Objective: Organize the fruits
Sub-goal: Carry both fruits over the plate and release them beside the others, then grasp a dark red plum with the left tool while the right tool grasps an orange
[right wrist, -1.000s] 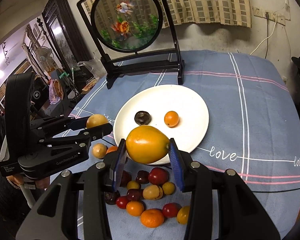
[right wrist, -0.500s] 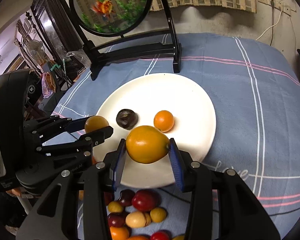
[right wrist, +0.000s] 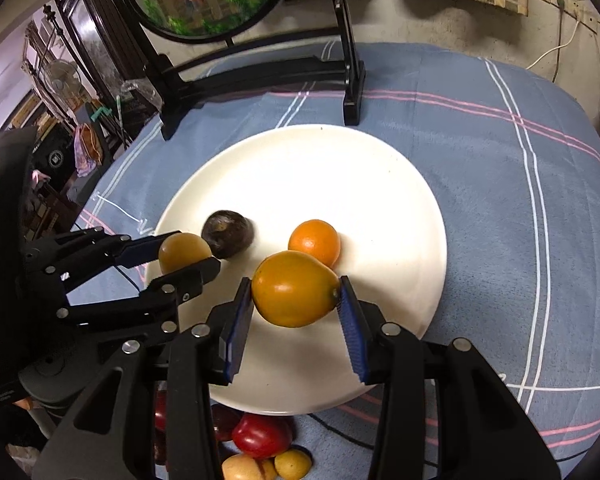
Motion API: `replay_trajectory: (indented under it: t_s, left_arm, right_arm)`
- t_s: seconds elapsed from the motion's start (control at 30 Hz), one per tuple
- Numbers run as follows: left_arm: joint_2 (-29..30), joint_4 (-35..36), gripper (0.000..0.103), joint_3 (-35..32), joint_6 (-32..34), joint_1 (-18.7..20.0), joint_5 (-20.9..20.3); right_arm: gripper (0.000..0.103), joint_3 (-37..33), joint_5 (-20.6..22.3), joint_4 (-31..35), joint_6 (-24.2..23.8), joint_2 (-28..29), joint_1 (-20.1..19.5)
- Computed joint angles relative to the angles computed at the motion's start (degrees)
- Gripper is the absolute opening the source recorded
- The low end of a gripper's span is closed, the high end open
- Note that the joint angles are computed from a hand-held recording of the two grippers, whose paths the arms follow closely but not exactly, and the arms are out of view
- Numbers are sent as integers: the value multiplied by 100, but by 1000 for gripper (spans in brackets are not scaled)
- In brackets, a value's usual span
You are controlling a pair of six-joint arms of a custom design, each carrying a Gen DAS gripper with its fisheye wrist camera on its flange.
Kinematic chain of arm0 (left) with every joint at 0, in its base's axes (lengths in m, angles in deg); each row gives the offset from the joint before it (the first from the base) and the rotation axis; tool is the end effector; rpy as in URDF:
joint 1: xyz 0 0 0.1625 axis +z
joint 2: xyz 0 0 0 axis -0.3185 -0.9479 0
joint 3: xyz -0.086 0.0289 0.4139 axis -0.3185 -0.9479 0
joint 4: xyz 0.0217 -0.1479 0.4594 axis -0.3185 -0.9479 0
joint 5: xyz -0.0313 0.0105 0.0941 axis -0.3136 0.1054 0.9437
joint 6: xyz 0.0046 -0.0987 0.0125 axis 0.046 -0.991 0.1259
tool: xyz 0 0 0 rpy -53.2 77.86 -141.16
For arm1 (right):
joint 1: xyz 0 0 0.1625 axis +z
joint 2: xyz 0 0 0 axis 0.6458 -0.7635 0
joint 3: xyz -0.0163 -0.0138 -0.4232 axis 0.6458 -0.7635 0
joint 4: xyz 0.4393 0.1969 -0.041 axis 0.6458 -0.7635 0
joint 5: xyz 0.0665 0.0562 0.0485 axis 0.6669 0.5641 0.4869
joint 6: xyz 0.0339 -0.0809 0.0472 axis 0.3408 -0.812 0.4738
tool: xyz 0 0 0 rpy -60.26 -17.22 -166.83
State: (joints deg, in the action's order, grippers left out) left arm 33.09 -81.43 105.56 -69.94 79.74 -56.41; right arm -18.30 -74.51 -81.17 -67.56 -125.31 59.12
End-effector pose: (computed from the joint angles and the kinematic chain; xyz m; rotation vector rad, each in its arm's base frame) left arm -0.1804 -0.7753 0.1286 0.2693 2.1961 -0.6149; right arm 0.2405 -0.8231 0.1185 0.8986 -2.6311 0.2962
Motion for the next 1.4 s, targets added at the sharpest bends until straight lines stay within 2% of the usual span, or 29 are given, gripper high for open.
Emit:
replay_trajectory:
  t_s: [0.07, 0.1, 0.17, 0.2, 0.27, 0.57, 0.63, 0.8, 0.93, 1.13, 1.27, 1.4]
  left_arm:
    - [5, 19, 42, -19, 12, 22, -54]
    - [16, -41, 48, -9, 34, 14, 43]
    - [-9, -125, 49, 23, 65, 10, 44]
    - [-31, -151, 50, 38, 56, 10, 37]
    - [-56, -162, 55, 56, 50, 1, 88]
    - [-517, -497, 57, 552, 43, -153, 215]
    - [-700, -629, 60, 768, 39, -207, 257]
    - [-1261, -789, 61, 1538, -97, -396, 287]
    - [-1704, -815, 62, 2303, -73, -597, 54]
    - [-2060, -544, 62, 3227, -98, -830, -600]
    - [-1922, -622, 62, 3363, -205, -779, -880]
    - [-1686, -837, 62, 3247, -92, -677, -900]
  right_arm:
    - [44, -79, -133, 75, -7, 59, 28]
    - [44, -106, -212, 87, -29, 77, 44]
    - [48, -89, -229, -36, -101, 76, 51]
    - [56, -66, -259, -129, -128, 71, 53]
    - [62, -11, -191, -287, -160, 22, 39]
    - [62, 554, -62, -609, -84, -616, -12]
    - [62, 882, -52, -707, -126, -905, -55]
    - [62, 1843, -123, -885, -144, -1666, -192]
    - [62, 2520, -99, -782, 10, -2187, -334]
    - [62, 3228, -33, -688, 45, -2691, -440]
    - [62, 3509, -111, -644, 162, -2860, -497]
    - [62, 3694, -145, -590, 233, -2957, -524]
